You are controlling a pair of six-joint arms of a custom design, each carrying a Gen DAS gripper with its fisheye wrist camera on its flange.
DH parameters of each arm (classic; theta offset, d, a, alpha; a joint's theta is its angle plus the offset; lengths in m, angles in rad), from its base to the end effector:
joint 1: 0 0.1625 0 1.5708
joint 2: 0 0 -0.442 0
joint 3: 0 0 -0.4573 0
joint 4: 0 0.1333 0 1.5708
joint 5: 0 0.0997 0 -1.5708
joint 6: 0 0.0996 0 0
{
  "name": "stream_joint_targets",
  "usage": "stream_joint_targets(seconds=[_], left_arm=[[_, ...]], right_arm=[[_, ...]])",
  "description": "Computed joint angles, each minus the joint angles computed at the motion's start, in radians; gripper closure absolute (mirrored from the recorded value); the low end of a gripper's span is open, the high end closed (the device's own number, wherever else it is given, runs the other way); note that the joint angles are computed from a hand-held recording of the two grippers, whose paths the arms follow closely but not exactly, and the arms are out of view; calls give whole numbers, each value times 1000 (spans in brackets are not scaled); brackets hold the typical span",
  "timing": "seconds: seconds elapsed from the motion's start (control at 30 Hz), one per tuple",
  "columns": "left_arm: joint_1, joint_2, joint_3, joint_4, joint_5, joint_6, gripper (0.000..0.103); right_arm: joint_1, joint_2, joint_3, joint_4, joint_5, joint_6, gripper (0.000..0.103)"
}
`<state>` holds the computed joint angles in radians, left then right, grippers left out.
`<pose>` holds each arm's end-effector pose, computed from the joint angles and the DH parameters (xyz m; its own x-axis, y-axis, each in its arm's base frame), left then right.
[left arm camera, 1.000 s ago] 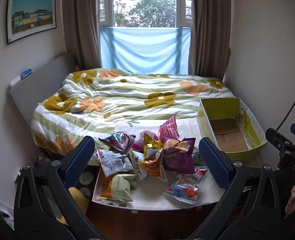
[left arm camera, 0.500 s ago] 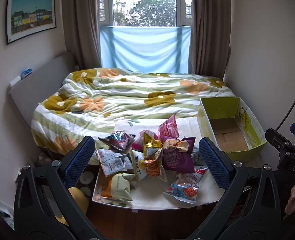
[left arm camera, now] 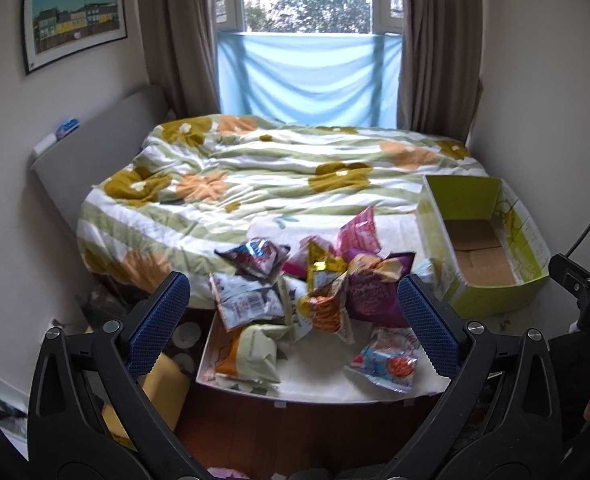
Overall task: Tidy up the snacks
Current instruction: 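Grasp orange-cream bread pack with left tool while right tool grasps shrimp flakes bag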
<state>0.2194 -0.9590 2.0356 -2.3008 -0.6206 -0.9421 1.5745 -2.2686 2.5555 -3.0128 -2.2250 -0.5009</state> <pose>-0.4852 -0.3278 0.0334 -0.6583 0.2036 -0.7247 0.6557 0.6281 -0.4191 0.0737 -0.2669 0.4311 -0.6971 0.2918 0.6549 -0.3834 0.6201 -0.6844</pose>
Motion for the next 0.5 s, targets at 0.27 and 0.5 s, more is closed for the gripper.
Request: stream_joint_targets(seconds=[0.27,0.5], left_arm=[[88,-21,99,-34,-152,-42,0],[224,28,150,-200,-241,96,0]], right_arm=[[-243,-23,34,122,191,-37,0],[-359,80,66,102,271,-8,0]])
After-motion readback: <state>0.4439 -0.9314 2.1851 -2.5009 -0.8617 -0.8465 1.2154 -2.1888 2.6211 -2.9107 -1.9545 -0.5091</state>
